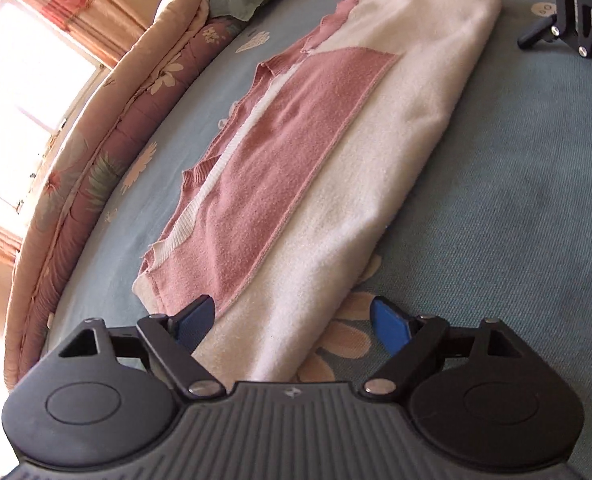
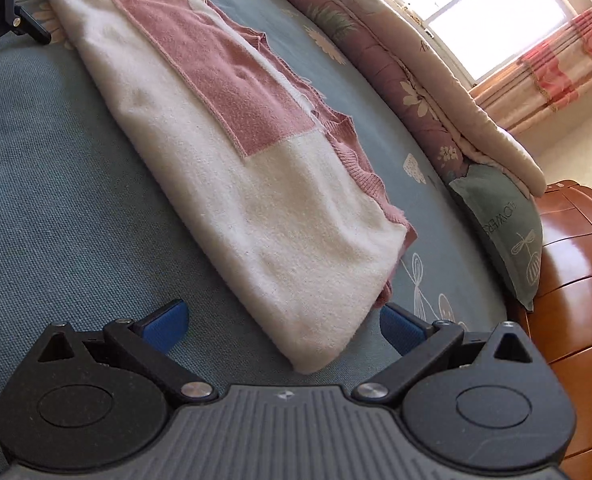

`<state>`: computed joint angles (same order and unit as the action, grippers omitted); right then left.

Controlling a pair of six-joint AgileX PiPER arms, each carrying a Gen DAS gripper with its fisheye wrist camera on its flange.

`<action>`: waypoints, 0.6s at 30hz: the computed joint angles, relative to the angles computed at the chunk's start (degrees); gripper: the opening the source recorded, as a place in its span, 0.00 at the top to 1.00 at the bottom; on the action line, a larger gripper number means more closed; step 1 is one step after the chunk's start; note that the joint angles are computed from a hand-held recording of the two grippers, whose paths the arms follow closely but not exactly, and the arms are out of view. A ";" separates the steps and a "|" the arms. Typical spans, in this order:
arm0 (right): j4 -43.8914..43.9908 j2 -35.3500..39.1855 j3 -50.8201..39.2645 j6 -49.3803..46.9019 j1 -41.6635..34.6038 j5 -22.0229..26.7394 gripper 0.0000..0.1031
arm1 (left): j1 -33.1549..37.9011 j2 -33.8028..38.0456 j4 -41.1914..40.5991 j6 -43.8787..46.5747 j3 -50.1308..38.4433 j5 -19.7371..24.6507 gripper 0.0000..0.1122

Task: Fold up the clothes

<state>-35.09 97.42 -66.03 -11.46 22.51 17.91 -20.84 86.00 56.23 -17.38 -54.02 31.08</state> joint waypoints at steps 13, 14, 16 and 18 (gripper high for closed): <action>-27.85 8.00 -6.84 22.37 10.26 -3.07 0.00 | -7.02 11.57 19.16 -8.20 -7.75 -1.29 0.20; -31.07 7.73 -5.96 24.21 9.78 -4.38 0.00 | -6.32 11.13 19.99 -7.73 -7.06 -2.30 0.20; -32.87 7.06 -4.77 24.34 8.07 -5.93 0.00 | -4.43 10.25 21.05 -6.67 -5.72 -3.02 0.20; -31.96 6.40 -3.95 22.23 5.97 -6.71 0.00 | -2.38 9.53 24.54 -7.41 -3.78 -2.46 0.19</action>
<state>-67.05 103.82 -69.98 10.77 28.49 11.20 -23.22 95.53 80.77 -24.79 -57.80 28.62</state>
